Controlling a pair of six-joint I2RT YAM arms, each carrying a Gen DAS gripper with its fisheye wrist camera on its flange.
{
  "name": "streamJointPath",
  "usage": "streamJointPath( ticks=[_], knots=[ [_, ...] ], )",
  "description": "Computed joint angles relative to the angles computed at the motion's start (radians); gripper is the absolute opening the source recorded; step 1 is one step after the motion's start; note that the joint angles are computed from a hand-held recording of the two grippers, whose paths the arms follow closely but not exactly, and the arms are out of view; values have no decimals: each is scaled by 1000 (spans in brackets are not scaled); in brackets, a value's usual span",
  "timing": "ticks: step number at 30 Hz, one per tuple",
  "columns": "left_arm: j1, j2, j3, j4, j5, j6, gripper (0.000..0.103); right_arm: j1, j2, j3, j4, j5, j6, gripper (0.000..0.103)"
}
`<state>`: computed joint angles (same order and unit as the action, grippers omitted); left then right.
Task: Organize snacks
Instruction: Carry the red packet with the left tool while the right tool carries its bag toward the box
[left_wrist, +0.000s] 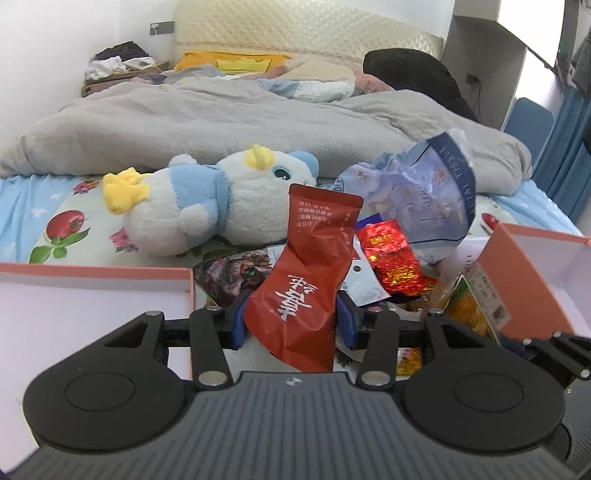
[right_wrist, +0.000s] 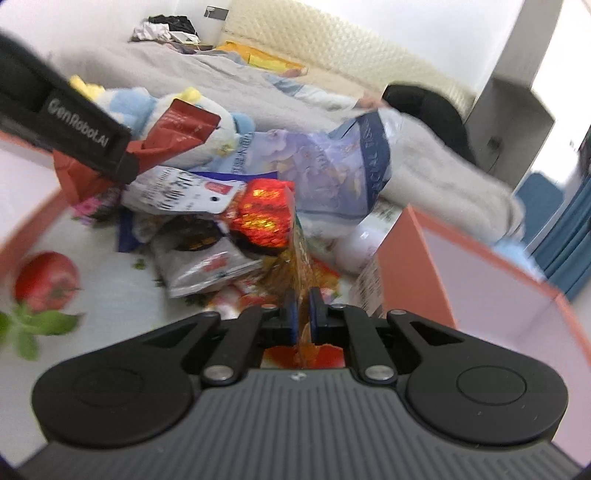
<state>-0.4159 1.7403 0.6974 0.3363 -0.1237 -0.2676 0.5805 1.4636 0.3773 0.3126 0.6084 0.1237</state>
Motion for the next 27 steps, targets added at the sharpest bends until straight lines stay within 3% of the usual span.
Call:
streamJointPath(
  ticks=[2, 11, 16, 20, 27],
  knots=[
    [-19, -57, -30, -23, -21, -9, 53, 17, -63, -11, -51, -3, 11, 9],
    [-157, -268, -151, -159, -107, -161, 53, -41, -349, -48, -350, -218, 196, 9],
    [-233, -360, -205, -239, -143, -217, 53, -23, -501, -80, -489, -224, 264, 9],
    [-282, -416, -229, -295, -167, -258, 53, 37, -600, -82, -601, -164, 289, 9],
    [-366, -480, -254, -367, -220, -342, 53, 39, -777, -91, -760, -216, 335, 9]
  ],
)
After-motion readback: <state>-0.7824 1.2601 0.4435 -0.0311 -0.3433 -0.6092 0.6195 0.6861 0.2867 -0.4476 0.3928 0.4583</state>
